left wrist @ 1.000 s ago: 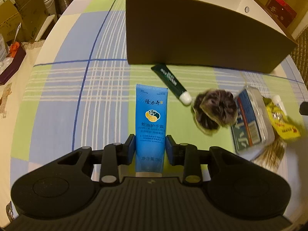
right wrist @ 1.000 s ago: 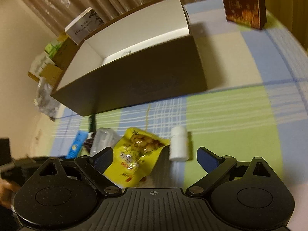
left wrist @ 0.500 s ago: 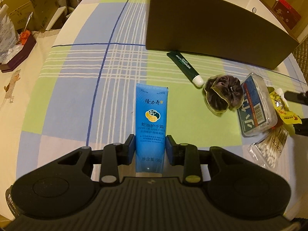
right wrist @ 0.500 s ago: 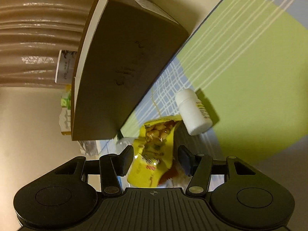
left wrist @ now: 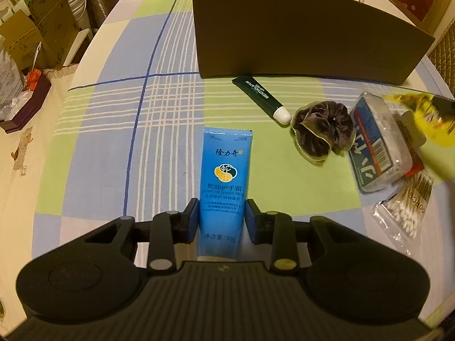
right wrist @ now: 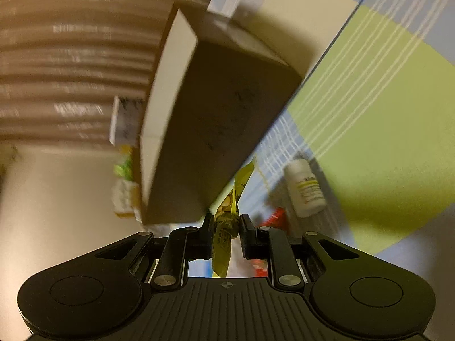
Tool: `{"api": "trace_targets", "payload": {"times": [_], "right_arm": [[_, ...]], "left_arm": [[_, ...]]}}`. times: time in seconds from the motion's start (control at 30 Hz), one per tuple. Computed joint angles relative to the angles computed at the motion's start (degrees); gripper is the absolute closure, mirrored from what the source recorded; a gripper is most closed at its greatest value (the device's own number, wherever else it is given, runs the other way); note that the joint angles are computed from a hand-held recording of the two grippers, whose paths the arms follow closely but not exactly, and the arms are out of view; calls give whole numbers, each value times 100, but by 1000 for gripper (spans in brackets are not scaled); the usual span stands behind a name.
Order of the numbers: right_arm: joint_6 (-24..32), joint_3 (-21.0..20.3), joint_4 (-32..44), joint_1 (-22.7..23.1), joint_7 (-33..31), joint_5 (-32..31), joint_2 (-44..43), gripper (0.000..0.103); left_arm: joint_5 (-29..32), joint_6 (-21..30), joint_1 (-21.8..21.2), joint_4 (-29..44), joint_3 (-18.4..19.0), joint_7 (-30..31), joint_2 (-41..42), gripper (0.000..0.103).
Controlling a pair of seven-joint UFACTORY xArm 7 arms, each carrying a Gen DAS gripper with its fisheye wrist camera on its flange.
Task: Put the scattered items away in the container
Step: 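Grasp the yellow snack packet with the right tool while the left tool lifts the blue tube, then carry the blue tube and yellow packet into the box and release both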
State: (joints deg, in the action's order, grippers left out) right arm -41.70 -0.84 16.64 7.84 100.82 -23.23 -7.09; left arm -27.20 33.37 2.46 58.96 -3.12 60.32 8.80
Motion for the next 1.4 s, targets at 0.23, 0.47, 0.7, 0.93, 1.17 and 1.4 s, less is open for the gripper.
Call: {"api": "trace_targets", "payload": {"times": [0.23, 0.47, 0.7, 0.93, 1.17, 1.4], "right_arm": [[-852, -66, -350, -177, 535, 245, -4, 83], [-121, -275, -475, -171, 300, -36, -640, 83], [370, -563, -361, 44, -22, -333, -893, 82], [500, -854, -94, 127, -229, -740, -874, 82], [709, -1145, 278, 109, -298, -1339, -877, 82], [716, -1287, 847, 85, -170, -1819, -586, 82]], "left_arm": [[-230, 558, 98, 74, 54, -78, -88, 75], [-688, 967, 120, 127, 123, 176, -359, 75], [-1188, 1180, 1, 224, 202, 569, -664, 75], [-1585, 1287, -149, 421, 244, 838, -768, 75], [-1793, 1379, -213, 785, 217, 997, -664, 75], [-1919, 1384, -254, 1248, 106, 982, -425, 75]]}}
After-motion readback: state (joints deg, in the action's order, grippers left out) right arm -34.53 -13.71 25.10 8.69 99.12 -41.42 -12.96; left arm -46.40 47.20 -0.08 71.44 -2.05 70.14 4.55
